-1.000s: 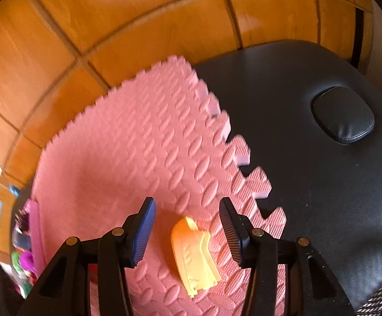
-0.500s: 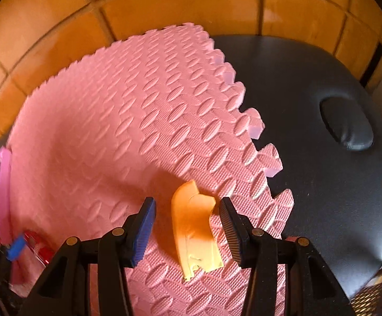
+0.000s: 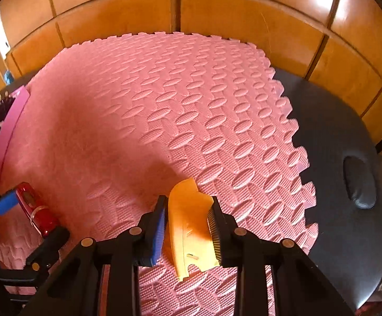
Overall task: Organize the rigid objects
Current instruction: 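Lift the red cylinder with the left gripper and carry it toward the tray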
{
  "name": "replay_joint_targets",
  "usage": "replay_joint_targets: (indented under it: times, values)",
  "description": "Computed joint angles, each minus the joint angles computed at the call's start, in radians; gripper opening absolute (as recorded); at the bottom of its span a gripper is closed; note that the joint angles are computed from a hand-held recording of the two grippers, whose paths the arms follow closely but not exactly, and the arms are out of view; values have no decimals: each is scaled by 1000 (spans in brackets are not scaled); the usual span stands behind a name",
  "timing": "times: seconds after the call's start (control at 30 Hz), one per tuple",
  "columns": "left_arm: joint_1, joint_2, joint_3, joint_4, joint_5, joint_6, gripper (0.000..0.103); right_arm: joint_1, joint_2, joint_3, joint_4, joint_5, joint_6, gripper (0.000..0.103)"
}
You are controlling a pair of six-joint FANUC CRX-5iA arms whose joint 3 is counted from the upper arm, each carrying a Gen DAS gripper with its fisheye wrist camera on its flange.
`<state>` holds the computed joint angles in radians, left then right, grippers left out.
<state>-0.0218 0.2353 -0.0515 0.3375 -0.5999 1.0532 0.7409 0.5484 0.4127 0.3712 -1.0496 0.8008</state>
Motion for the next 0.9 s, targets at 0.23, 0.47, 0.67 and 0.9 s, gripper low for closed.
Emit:
replay_joint_targets:
  times: [0.23, 0.47, 0.67, 0.9]
  values:
    - [-2, -3, -4, -3, 7, 5, 75, 9, -7, -22, 28, 15, -8, 31]
    - [0, -6, -10, 1, 13, 4, 74, 41, -4, -62, 141, 12, -6, 29]
    - [0, -6, -10, 1, 13, 3, 74, 23, -9, -48, 84, 18, -11, 30]
    - [2, -7, -6, -5, 8, 15, 74, 38, -6, -69, 151, 21, -2, 29]
